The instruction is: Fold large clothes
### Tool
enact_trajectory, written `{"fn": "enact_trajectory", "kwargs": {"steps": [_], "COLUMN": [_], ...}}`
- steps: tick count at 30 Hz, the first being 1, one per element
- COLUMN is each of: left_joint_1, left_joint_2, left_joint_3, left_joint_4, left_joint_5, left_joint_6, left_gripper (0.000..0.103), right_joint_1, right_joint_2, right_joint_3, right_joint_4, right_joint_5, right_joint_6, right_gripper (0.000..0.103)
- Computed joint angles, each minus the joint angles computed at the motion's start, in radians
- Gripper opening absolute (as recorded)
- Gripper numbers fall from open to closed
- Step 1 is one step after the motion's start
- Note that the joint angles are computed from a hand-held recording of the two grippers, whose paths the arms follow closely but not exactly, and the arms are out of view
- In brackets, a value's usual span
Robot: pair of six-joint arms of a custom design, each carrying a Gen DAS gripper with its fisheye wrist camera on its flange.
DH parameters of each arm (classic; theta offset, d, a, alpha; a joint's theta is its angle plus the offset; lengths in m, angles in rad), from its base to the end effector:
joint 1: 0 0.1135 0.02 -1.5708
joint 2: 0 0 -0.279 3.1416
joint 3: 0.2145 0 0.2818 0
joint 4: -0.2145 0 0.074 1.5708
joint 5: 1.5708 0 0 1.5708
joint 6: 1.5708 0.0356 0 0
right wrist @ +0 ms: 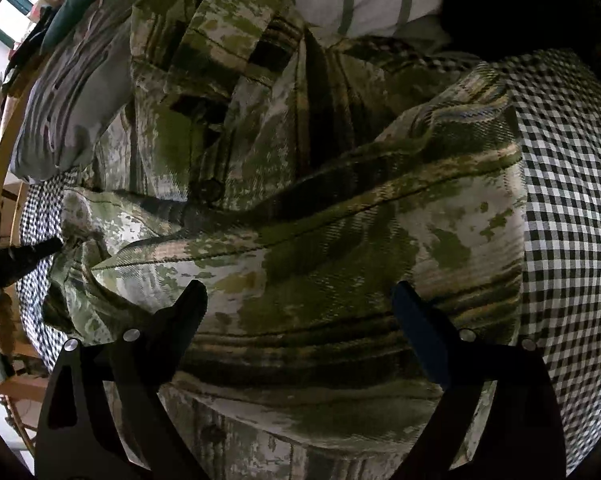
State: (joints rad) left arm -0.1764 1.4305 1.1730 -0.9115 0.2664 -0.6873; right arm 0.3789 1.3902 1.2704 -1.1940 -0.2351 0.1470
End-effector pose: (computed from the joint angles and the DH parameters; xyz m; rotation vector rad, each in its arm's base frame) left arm 0.2985 -0.0627 0.2779 -0.6403 2.7573 -0.5855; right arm 0.2552 0.1105 0.3096 -0.3826 2.8992 0.4316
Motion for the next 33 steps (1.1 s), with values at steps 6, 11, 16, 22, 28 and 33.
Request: {"fn": "enact_trajectory", "kwargs": {"steps": [6, 11, 16, 22, 28, 33], "left_joint_1": [0.045, 0.013, 0.089, 0.285, 0.241, 0.19], "left_joint_2": [-0.028, 0.022, -0.065, -0.128, -0.067, -0.066], "left_joint_3": [-0.05, -0.008, -0.047, -0.037, 0.014, -0.03], "left_joint_4": [-0.024, -0.096, -0.081, -0.123, -0.229, -0.227], "left_joint_5": [0.006, -0.013, -0.015, 0.027, 0.193, 0.144], "left_joint_6": [0.023, 0.055, 0.02, 0.099, 0.225, 0.231], "left_gripper": [0.065, 0.067, 0.011, 0.0, 0.011, 0.068], "right_joint_1": [0.008, 0.02, 0.03, 0.039, 0.062, 0.11], "right_joint_2": [-0.005, -0.003, -0.002, 0.011, 0.094, 0.098], "right_joint_3": [-0.014, -0.023, -0.023, -0.001, 0.06, 0.064], "right_joint_4": [0.006, 0.006, 0.009, 0.042, 0.018, 0.034], "right_joint_5": [-0.008, -0.007, -0.004, 0.034, 0.014, 0.026], "right_joint_6": [0.002, 0.019, 0.029, 0.038, 0.039, 0.056], "right_gripper": [0.093, 0.093, 0.092, 0.09, 0.089, 0.089]}}
